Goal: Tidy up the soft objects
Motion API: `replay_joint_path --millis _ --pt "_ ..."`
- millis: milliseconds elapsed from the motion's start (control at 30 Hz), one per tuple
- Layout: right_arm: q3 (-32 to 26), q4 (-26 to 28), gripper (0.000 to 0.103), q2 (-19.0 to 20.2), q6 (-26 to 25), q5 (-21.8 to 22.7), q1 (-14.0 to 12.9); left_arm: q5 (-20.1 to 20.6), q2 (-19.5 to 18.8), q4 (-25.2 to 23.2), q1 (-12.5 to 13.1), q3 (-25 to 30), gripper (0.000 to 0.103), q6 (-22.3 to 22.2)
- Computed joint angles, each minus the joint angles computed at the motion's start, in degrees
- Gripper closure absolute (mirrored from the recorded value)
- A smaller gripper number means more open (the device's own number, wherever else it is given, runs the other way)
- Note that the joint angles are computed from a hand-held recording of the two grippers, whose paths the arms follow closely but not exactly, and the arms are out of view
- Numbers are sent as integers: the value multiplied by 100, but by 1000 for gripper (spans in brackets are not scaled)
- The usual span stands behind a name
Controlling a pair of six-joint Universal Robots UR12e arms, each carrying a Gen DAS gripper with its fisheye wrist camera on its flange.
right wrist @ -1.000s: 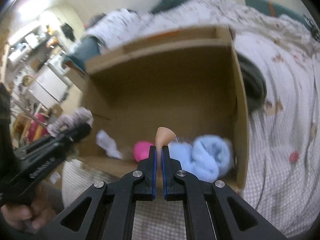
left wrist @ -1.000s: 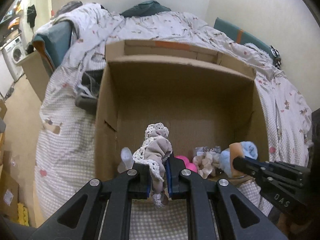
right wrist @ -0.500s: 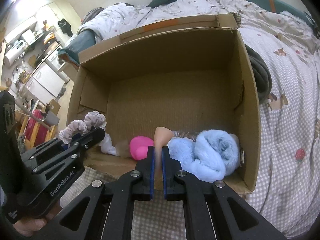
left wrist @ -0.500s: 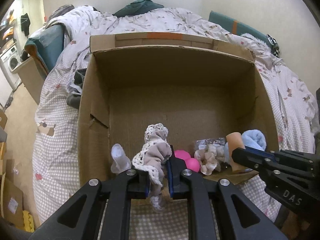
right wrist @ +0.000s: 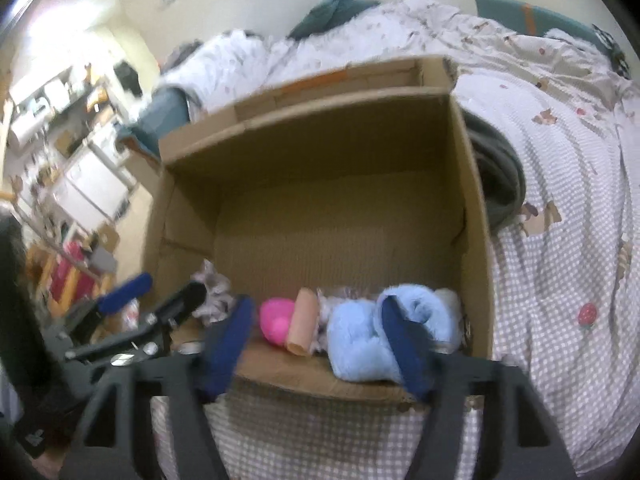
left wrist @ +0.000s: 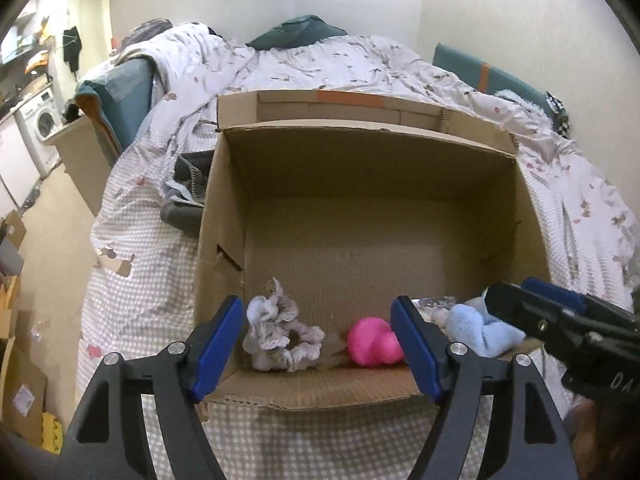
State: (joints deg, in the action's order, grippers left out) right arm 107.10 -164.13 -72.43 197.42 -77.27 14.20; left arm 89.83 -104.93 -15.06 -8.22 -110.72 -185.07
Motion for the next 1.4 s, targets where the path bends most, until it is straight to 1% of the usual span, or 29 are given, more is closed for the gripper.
replay_joint_path --millis 67,133,200,233,267,300,333,367,400,433,500,600,667,767,900,967,1033,1100,1167,1233,1300,1400 --pt "9 -32 27 -34 22 4 -11 -93 44 -165 25 32 29 13" --pt "-11 -1 14 -62 96 -99 4 52 93 -75 6 21 29 43" --pt "1 -26 6 -106 200 -95 -20 205 162 68 9 -15 29 8" --pt "16 -56 4 -134 255 -56 -44 228 210 80 28 -28 29 -68" --pt "37 -104 4 -156 309 -11 -69 175 256 62 60 -39 29 -135" --pt "58 -158 0 -184 364 39 -93 61 313 26 109 -51 28 -206" --pt "76 -197 0 -217 415 -17 -96 7 355 25 141 -67 23 -253" --pt "107 -306 0 -258 463 -176 -74 23 397 22 157 -81 19 -301" --pt "149 -451 0 -301 476 -345 -47 83 442 50 165 -106 12 -350" --pt "189 -551 0 -349 466 -478 -25 149 488 125 170 -147 8 -375" --pt "258 -599 0 -446 456 -610 -2 208 579 185 176 -218 5 -355" --pt "321 -488 0 -580 344 -937 78 164 712 157 215 -320 1 -310" --pt "374 -461 0 -663 251 -1101 128 111 805 146 243 -411 1 -250" --pt "463 -482 0 -765 61 -1406 252 156 965 72 268 -565 1 -242" --pt "601 -600 0 -856 -137 -1749 429 99 1132 203 288 -803 1 -249" --pt "663 -600 0 -892 -153 -1719 455 188 1177 277 251 -879 1 -184" --pt "695 -552 0 -893 -171 -1647 467 207 1211 405 226 -963 1 -134" --pt "735 -548 0 -880 -176 -1666 490 179 1213 455 219 -1023 1 -150" --pt "764 -563 0 -839 -160 -1700 481 175 1175 379 196 -1044 1 -141" --pt "722 -411 0 -790 -40 -1753 465 303 1097 312 138 -1008 1 -121" --pt "720 -448 0 -772 82 -1635 413 322 1032 403 124 -986 1 -150" --pt "693 -428 0 -735 86 -1693 418 315 972 544 144 -976 1 -232"
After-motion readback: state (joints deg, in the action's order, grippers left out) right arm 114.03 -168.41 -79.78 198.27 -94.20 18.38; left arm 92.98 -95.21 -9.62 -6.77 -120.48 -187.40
